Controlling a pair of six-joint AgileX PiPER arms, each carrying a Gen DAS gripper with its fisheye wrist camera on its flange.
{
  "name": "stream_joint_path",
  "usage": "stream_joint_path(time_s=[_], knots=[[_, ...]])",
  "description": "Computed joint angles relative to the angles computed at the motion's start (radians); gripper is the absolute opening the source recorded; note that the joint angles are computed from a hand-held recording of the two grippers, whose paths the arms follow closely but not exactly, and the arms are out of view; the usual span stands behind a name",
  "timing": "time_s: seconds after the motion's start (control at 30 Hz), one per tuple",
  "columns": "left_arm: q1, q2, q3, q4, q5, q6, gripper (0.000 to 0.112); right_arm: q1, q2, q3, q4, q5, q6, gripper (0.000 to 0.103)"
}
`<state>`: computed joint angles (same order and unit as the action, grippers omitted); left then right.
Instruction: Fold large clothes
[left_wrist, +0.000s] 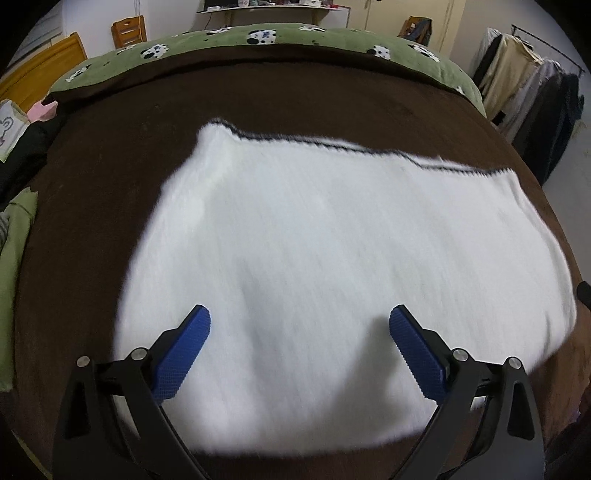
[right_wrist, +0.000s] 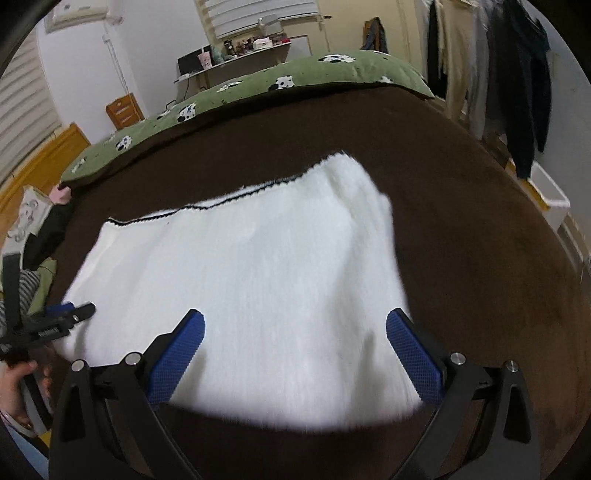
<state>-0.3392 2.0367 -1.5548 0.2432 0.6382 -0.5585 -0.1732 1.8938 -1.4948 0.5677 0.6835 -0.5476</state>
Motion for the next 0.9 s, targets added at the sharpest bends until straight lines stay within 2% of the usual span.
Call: stream_joint_path(time_s=[0.13,0.23,0.3,0.4,0.47,0.53,0.67,0.83,0.9], knots=[[-0.047,-0.042,0.076,0.099,-0.034,-0.130,0.095,-0.056,-0.070,0.148,0.146,-0.009,-0.097,0.097],[-0.069,-0.037,0.059,0.113,-0.029,-0.149,0.095,-0.071,-0.116,0.246,0.216,-0.048,-0.165,0.097],[-0.091,-0.039,0.063,0.152,-0.042,-0.175,0.095,-0.091,-0.127,0.286,0.277,-0.034,-0.220,0.097],[-0.120,-0.014,0.036,0.187,-0.015,-0.178,0.095,-0.123,-0.135,0.350,0.392,-0.021,-0.305,0.097],[-0.118,0.027,0.017,0.156,-0.009,-0.163,0.097,-0.154,-0.116,0.366,0.481,0.022,-0.340,0.097],[-0.123,0.037,0.039,0.200,-0.039,-0.206,0.097,-0.183,-0.080,0.367,0.554,0.085,-0.356,0.097],[-0.130,0.037,0.043,0.223,-0.036,-0.220,0.097,-0.195,-0.029,0.350,0.613,0.130,-0.372,0.097],[-0.136,0.039,0.039,0.217,-0.025,-0.200,0.097,-0.209,0.046,0.292,0.720,0.146,-0.356,0.095],[-0.138,0.038,0.040,0.215,-0.018,-0.192,0.097,-0.210,0.071,0.260,0.736,0.145,-0.344,0.090]])
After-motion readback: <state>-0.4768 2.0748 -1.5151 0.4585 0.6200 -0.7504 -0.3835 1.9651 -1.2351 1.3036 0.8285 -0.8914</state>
